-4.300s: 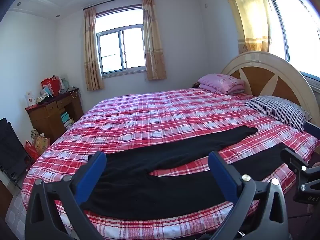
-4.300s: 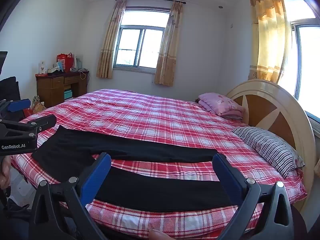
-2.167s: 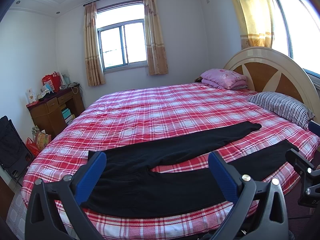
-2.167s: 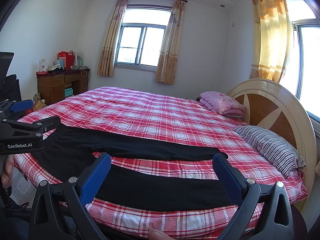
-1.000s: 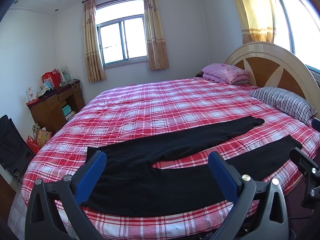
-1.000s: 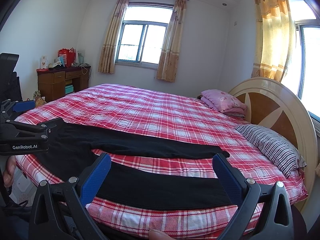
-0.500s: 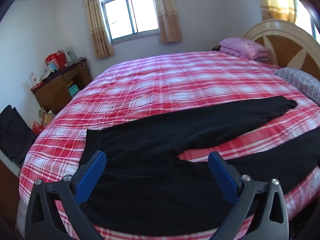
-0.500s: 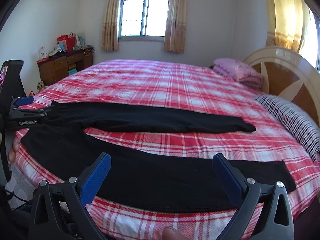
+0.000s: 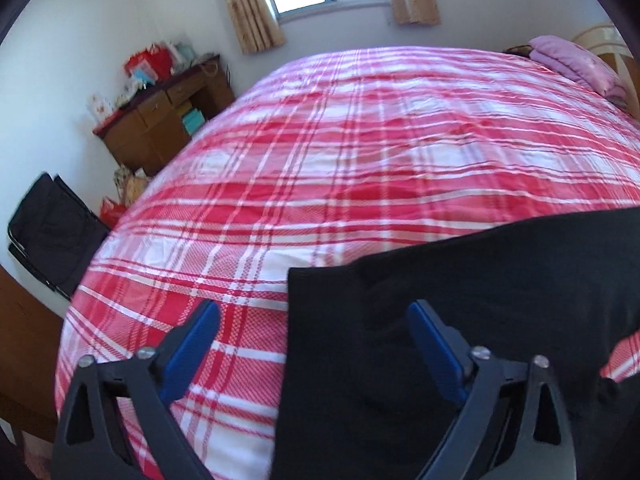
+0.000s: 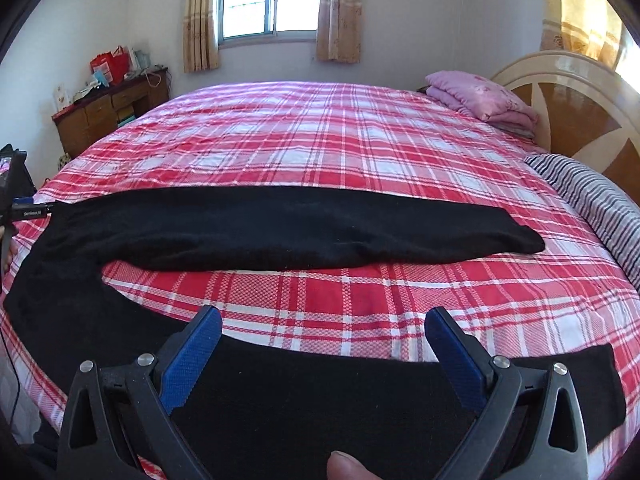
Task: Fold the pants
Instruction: 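Lower both grippers onto the pant legs and close on the cuffs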
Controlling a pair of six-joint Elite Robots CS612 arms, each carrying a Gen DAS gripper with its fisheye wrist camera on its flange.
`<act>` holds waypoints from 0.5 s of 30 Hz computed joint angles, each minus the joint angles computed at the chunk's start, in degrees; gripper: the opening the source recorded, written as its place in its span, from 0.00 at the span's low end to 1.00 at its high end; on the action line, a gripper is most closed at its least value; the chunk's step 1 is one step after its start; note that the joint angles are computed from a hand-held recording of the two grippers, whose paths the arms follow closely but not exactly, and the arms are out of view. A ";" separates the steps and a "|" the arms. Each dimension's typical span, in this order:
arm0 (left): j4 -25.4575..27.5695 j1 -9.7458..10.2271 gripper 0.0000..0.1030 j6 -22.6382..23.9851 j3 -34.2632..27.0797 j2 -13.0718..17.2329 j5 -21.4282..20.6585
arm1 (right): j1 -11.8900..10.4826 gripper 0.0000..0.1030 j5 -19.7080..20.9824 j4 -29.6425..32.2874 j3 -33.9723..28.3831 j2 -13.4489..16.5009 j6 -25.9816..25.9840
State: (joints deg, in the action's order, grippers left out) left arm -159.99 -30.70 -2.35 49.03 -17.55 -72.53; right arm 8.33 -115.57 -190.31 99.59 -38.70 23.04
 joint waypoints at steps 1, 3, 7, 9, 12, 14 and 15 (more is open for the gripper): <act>2.00 0.53 0.76 -0.61 -1.92 0.90 -1.84 | -0.51 0.99 1.06 -0.13 0.01 0.06 -0.32; 7.04 1.32 0.67 -2.73 -5.81 2.63 -4.56 | -1.28 0.99 2.06 0.33 -0.27 0.18 -0.50; 12.33 2.34 0.48 -4.02 -11.86 5.57 -9.73 | -3.00 0.97 3.75 2.38 -0.33 -0.14 0.17; 12.99 2.33 0.47 -3.62 -13.47 6.51 -10.53 | -4.11 0.85 4.54 3.63 -0.23 -0.50 0.69; 14.36 2.80 0.42 -3.94 -16.66 8.14 -12.92 | -6.11 0.74 6.38 6.11 0.10 -1.33 1.63; 15.16 3.20 0.39 -4.10 -17.89 8.75 -14.83 | -7.21 0.74 5.88 7.21 0.30 -1.72 2.18; 15.20 3.49 0.38 -3.54 -18.62 9.18 -16.66 | -7.85 0.74 5.08 7.39 0.59 -2.00 2.51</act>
